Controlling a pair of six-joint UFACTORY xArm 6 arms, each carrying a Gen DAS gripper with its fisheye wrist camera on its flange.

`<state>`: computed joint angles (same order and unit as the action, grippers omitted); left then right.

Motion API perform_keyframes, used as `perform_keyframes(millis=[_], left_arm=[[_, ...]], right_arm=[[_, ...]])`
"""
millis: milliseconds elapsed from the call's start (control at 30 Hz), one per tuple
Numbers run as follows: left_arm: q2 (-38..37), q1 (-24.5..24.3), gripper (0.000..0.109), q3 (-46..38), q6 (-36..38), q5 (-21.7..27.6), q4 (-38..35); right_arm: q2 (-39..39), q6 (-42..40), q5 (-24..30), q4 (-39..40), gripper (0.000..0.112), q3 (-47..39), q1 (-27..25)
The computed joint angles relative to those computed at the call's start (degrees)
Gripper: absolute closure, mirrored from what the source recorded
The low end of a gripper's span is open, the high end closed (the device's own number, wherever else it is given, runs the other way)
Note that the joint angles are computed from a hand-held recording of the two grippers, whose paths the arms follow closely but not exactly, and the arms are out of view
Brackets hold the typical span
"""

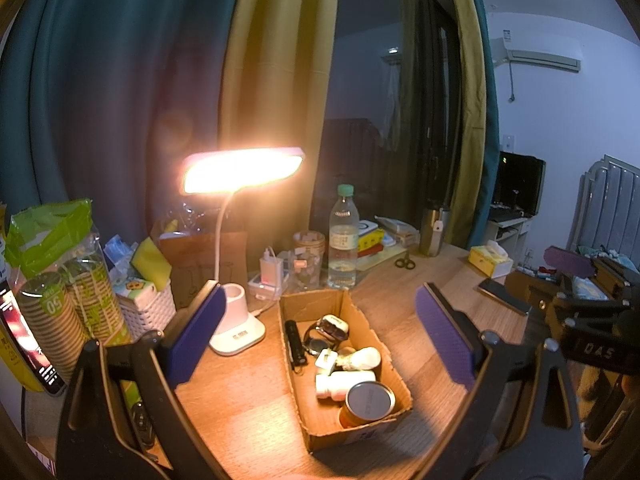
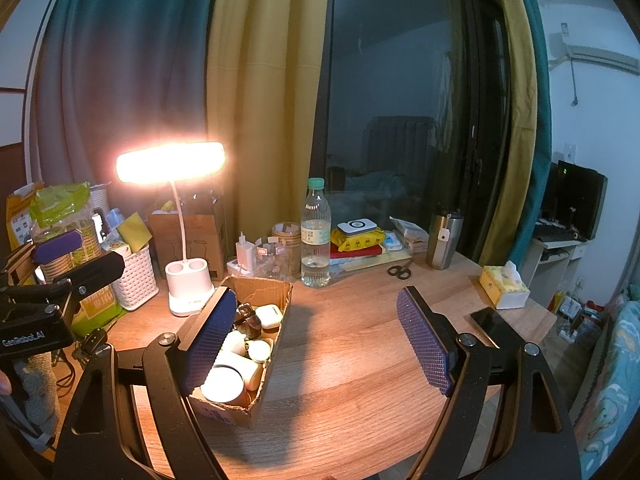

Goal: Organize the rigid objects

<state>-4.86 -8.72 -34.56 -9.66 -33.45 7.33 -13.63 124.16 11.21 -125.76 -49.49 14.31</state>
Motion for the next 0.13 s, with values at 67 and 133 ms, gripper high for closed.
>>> perform_keyframes(millis=[67,133], left_arm=[[0.1,-0.1,0.012,-0.2,0.2,0.6,-0.3],[1.6,-0.8,0.012,-1.3,2.4,1.1,-3.0]], right_arm=[[1.0,0.8,-0.1,-0.6,0.027,-0.5,-0.2],[3.0,0.7,-0.6,-0.8,0.027,-1.7,-0.9]])
